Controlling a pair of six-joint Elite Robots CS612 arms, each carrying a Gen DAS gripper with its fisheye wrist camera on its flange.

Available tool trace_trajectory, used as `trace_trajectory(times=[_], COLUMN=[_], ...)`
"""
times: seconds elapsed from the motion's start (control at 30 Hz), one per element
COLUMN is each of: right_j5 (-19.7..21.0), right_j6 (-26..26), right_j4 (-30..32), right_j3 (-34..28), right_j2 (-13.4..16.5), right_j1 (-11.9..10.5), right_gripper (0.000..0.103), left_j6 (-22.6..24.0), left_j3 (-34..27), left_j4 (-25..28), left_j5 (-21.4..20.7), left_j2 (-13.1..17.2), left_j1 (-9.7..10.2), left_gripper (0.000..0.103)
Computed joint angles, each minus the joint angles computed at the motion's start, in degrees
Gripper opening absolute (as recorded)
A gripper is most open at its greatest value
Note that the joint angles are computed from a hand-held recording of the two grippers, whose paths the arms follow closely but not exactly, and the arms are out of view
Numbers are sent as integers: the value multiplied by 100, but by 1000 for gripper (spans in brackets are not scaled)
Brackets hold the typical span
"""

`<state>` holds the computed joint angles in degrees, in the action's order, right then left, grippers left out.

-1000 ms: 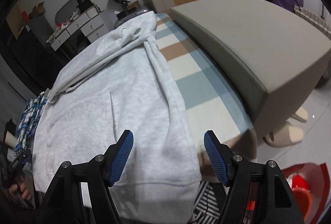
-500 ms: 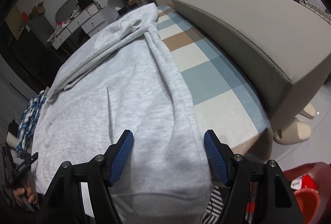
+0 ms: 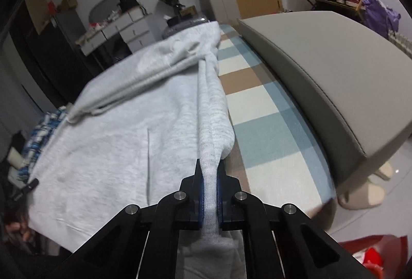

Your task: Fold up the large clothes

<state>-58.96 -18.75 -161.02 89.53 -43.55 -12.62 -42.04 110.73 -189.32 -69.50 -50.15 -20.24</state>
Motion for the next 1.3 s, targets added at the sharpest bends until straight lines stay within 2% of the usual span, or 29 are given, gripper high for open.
trace_trajectory(times=[0.07,0.17,0.3,0.37,0.4,0.43,0.5,0.6,0.67,0.8,0.97,1.03,1.07,1.1,1.13,1.2,1.3], right_j5=[221,413,368,388,434,456,468,333,252,182,357,546,709,825,746,650,1241], right_j6=[1,38,166,137,111,63,25,1,-2,91,-3,-116,-242,-438,-541,-805,-684], right_j4=[37,97,399,504,569,628,628,615,635,709,1013,1266,1451,1626,1561,1080,534], right_j3=[147,232,188,193,204,219,282,394,484,579,497,450,425,414,450,631,750], right_j2=[-104,-129,-101,-114,-127,-135,-162,-209,-253,-278,-173,-130,-118,-123,-154,-255,-340], right_j1=[-92,-169,-180,-191,-203,-214,-223,-227,-250,-318,-325,-351,-374,-387,-372,-331,-383], right_gripper=[6,8,14,22,33,39,41,49,49,49,50,50,46,14,5,4,4], left_j6=[6,-77,-387,-433,-406,-399,-383,-329,-328,-307,-232,-207,-212,-237,-290,-377,-348], left_j3=[127,163,117,103,78,79,26,47,88,95,47,57,68,69,75,109,130], left_j4=[-81,-113,-205,-244,-203,-94,185,197,208,142,164,140,118,117,84,-77,-394], left_j5=[-164,-337,-758,-840,-905,-932,-971,-1067,-1165,-1228,-1193,-1148,-1126,-1123,-1130,-1053,-986], left_j2=[-69,-20,73,91,103,87,79,74,48,59,104,104,105,107,112,120,98], left_j1=[-5,28,156,172,186,176,178,194,211,222,205,192,186,190,194,182,166], left_gripper=[1,1,1,2,3,6,12,15,19,20,20,20,20,20,20,5,1])
